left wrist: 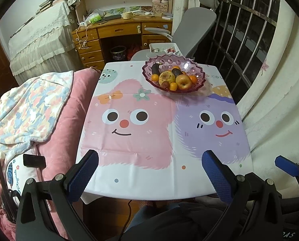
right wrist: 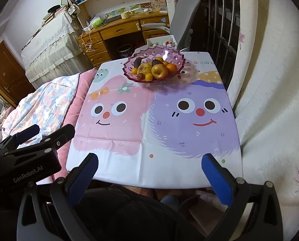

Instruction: Organize fruits

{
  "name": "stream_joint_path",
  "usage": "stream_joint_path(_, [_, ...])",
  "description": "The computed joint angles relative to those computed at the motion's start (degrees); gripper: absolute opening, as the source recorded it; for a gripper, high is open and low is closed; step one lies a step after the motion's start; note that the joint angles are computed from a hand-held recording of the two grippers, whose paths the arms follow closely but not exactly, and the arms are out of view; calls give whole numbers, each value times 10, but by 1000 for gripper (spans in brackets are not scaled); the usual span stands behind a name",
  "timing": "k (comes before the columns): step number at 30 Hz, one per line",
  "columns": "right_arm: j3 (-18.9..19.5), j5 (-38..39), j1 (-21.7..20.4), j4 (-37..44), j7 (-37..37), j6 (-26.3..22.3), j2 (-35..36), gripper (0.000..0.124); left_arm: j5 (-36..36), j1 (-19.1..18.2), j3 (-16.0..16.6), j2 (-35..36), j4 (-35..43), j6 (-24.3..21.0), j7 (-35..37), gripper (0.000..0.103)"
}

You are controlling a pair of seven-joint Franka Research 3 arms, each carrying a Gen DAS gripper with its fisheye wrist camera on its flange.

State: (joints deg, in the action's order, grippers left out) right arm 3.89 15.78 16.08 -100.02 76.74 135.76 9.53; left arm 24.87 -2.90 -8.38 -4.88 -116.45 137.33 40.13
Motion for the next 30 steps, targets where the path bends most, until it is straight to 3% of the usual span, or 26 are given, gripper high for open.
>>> stream_joint_path(30, [-1, 3, -2, 12, -7, -3, 14, 103, 0, -1, 2, 12, 14, -6, 10, 102])
